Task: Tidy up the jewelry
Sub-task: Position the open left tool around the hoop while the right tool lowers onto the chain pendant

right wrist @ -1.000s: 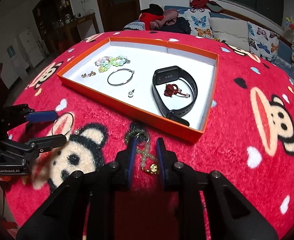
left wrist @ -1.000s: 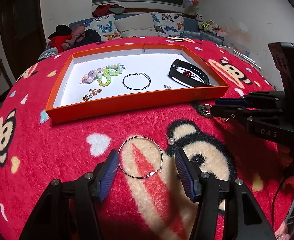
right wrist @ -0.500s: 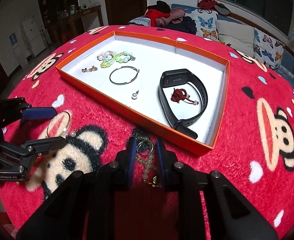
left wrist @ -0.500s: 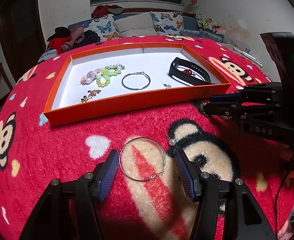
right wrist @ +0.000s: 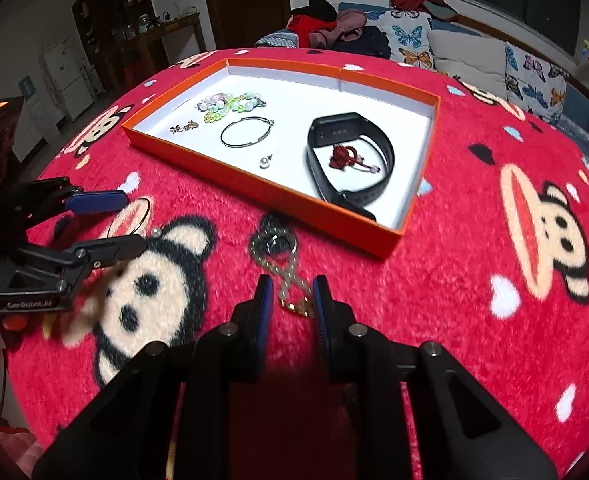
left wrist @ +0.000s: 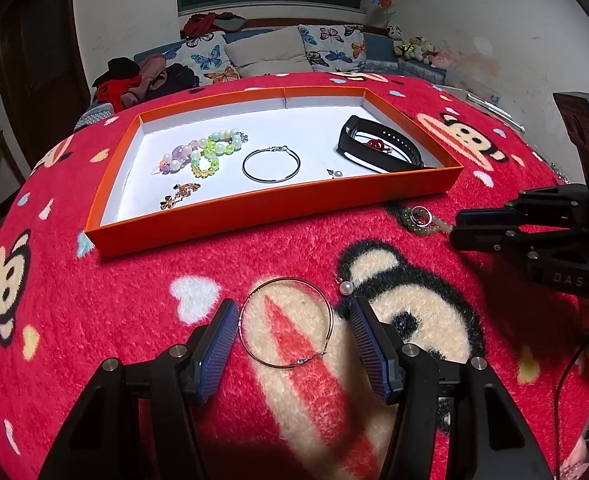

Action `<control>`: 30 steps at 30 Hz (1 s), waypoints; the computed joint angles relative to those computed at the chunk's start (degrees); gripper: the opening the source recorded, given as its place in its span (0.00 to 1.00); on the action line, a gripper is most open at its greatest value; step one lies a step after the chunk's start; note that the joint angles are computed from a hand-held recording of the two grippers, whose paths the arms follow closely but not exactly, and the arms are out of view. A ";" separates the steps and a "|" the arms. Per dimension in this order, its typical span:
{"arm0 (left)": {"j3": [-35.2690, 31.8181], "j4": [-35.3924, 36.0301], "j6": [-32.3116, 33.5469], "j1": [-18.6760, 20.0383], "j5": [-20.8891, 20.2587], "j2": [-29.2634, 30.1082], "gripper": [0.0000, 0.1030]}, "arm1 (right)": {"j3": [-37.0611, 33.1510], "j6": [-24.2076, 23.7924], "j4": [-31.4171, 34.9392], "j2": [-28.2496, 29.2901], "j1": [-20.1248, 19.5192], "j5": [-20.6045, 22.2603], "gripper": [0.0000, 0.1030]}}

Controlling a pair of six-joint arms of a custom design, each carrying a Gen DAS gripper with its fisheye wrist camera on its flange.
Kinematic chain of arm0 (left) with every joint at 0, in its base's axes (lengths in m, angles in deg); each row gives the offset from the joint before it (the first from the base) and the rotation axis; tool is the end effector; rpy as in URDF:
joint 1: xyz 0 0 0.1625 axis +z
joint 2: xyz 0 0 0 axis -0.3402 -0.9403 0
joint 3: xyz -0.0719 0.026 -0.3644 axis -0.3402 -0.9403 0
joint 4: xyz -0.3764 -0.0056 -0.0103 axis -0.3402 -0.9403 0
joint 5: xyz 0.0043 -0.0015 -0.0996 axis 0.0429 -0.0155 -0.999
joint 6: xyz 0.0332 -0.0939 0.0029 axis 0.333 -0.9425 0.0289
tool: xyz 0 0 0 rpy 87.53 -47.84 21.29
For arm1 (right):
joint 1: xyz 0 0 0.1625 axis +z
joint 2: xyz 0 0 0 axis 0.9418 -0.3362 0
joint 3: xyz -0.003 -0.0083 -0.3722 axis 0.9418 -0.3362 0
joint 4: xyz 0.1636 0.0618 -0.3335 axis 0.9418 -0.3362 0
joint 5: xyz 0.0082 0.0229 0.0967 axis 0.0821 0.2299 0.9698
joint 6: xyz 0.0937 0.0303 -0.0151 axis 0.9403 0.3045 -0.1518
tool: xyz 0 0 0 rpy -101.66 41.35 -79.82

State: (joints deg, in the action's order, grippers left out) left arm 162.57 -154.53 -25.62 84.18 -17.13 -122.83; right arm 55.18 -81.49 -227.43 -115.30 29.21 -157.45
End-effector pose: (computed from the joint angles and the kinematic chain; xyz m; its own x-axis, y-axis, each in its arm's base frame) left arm -0.1135 -0.6696 0.1520 -0.6510 0.4518 -0.6100 0.6680 0.7227 -0.1775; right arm 0.1994 -0.6723 0.0435 -0.7286 -0.3060 0.6127 -0.5547 0.7885 -0.2658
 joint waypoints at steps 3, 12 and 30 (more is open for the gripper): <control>-0.07 -0.47 0.49 -0.03 0.32 0.30 0.59 | 0.54 -0.49 -0.33 -0.11 0.02 -0.36 0.20; -0.35 -1.31 1.50 -0.05 0.61 0.89 0.59 | 2.44 -1.20 -1.27 -0.98 0.15 0.30 0.19; -0.17 -1.60 1.95 -0.04 0.55 0.90 0.59 | 2.02 2.40 -0.64 -1.11 -0.95 2.39 0.21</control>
State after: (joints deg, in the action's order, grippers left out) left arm 162.40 -156.13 -23.67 84.13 -16.58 -121.94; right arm 57.20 -79.10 -228.07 -116.41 28.27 -155.06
